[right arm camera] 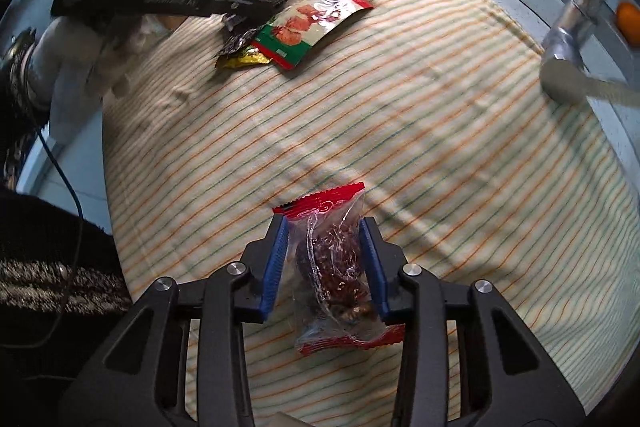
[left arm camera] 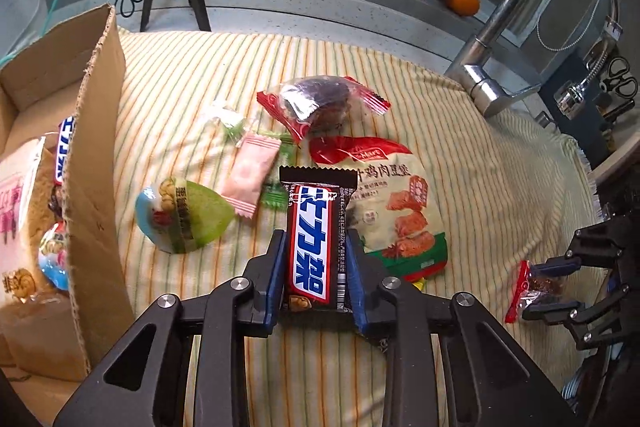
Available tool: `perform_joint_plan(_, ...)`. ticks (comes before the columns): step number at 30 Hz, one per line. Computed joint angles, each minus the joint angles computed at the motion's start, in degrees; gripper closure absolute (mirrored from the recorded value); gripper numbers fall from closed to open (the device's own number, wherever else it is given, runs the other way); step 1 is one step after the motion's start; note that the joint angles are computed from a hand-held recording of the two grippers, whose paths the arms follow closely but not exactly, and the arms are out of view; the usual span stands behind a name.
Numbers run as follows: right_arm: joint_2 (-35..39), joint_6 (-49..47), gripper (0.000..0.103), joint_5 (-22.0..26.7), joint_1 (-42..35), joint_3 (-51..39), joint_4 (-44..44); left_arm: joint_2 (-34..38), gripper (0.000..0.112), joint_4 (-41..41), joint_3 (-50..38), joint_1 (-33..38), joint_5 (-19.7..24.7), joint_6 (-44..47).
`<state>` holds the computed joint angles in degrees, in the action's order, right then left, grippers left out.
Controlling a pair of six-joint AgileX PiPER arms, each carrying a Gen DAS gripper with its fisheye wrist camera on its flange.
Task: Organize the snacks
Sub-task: 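Carry Snickers bar and clear bag into the box and open both grippers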
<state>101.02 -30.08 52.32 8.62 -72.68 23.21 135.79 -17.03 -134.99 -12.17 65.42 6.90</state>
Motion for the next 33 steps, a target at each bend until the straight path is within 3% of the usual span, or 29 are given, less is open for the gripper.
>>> perform_joint_plan(8, -2.9, 2.5, 0.065, -3.2, -2.5, 5.5, 3.8, -1.8, 0.086, -1.0, 3.9, 0.2, -2.0, 1.2)
perform_joint_plan(11, -2.9, 7.4, 0.055, -4.9, -0.8, 6.2, 0.5, -0.9, 0.086, -1.0, 2.4, 0.3, -1.6, 1.3)
perform_joint_plan(14, -3.4, 9.1, 0.056, -5.8, 0.3, 6.8, -1.4, -0.3, 0.086, -1.1, 1.6, 0.2, -2.1, 1.2)
perform_joint_plan(15, -3.7, 10.4, 0.064, -6.2, 0.9, 7.0, -3.1, -0.2, 0.086, -1.2, 1.4, 0.2, -2.1, 1.3)
perform_joint_plan(23, -6.0, 13.8, 0.066, -7.9, -1.1, 7.4, -2.0, -4.8, 0.086, -3.8, 7.8, 1.1, -5.8, 2.1)
perform_joint_plan(33, -4.8, 19.0, 0.066, -6.3, 2.5, -6.3, -2.3, -10.3, 0.086, -4.6, 9.0, 5.4, -5.6, 3.0)
